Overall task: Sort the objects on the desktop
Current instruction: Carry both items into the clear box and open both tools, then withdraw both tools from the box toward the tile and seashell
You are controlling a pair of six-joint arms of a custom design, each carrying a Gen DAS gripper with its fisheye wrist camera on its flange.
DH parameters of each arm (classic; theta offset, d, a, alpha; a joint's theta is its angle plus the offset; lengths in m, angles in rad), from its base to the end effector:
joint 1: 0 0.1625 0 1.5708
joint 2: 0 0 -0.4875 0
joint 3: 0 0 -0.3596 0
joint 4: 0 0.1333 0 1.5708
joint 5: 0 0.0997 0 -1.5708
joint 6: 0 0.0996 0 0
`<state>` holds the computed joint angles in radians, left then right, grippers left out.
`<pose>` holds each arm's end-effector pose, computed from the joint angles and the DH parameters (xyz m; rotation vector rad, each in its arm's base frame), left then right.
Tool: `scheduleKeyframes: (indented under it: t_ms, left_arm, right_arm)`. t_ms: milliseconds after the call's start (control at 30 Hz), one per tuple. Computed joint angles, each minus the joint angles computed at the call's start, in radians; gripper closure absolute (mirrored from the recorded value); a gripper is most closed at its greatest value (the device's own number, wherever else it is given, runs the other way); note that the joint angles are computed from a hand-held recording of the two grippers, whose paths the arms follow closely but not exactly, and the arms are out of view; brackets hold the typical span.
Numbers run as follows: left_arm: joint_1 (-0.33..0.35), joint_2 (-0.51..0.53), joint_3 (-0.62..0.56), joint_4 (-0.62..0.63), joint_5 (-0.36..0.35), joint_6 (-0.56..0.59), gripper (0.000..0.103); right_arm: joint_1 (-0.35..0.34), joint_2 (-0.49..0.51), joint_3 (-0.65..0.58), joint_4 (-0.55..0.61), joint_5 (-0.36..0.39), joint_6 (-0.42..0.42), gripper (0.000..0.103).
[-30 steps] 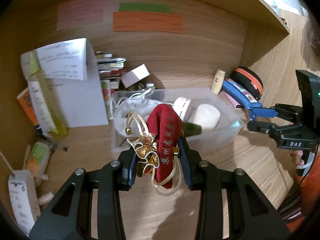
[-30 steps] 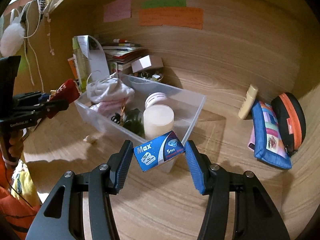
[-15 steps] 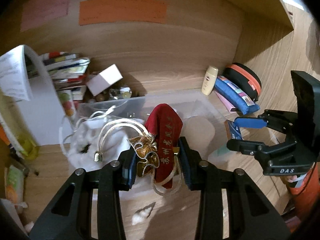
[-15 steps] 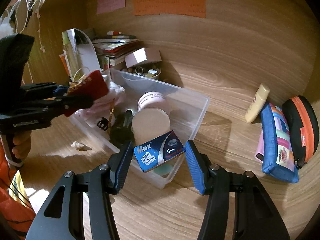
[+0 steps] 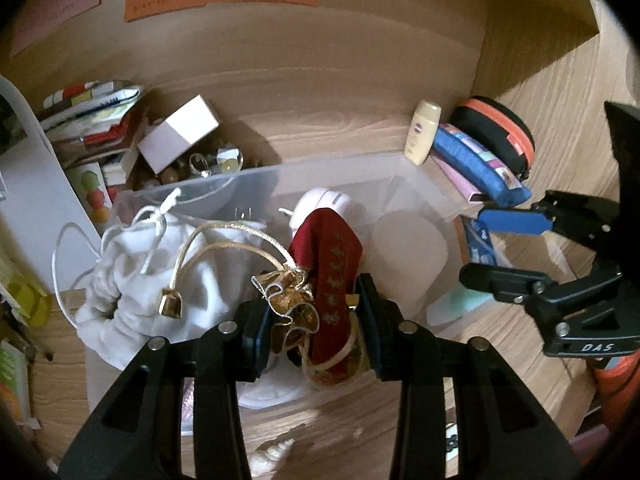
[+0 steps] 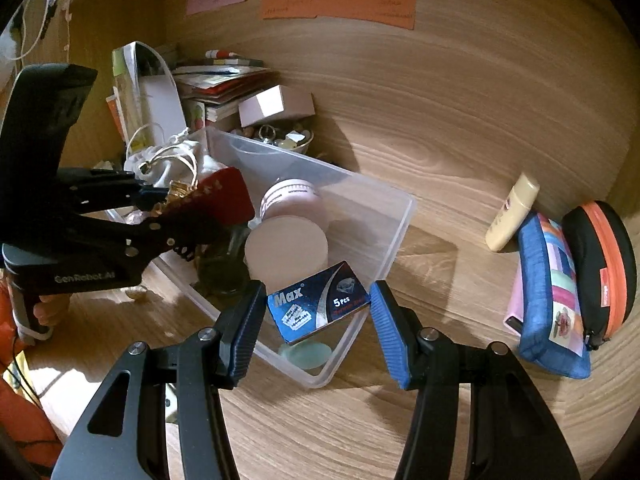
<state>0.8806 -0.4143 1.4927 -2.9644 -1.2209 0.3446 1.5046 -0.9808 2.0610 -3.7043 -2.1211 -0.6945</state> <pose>-0.3421 -0.6773 -0.0162 1.3191 2.4772 -0.5244 0.0437 -0.5679 0.2950 0.3222 -2.1107 0.9167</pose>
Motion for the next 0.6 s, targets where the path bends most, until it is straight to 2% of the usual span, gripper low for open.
scheduleKeyframes:
  t_ms: [200,433,500,600]
  left_arm:
    - [0.002,0.002,-0.003,0.004,-0.006,0.005,0.063]
    - [0.002,-0.007,0.009,-0.024,-0.024,0.015,0.046]
    - [0.001,-0.009,0.012,-0.031,-0.028,0.017,0.044]
    - [0.0,-0.015,0.02,-0.045,-0.035,0.018,0.041]
  right_arm:
    - [0.006,0.007,-0.009,-0.005,-0.016,-0.011,0.052]
    - [0.021,0.024,-0.022,-0.012,-0.056,-0.022,0.051]
    - [0.026,0.031,-0.021,-0.037,-0.067,-0.031,0.041]
    - [0.04,0.045,-0.014,-0.106,-0.086,-0.061,0.034]
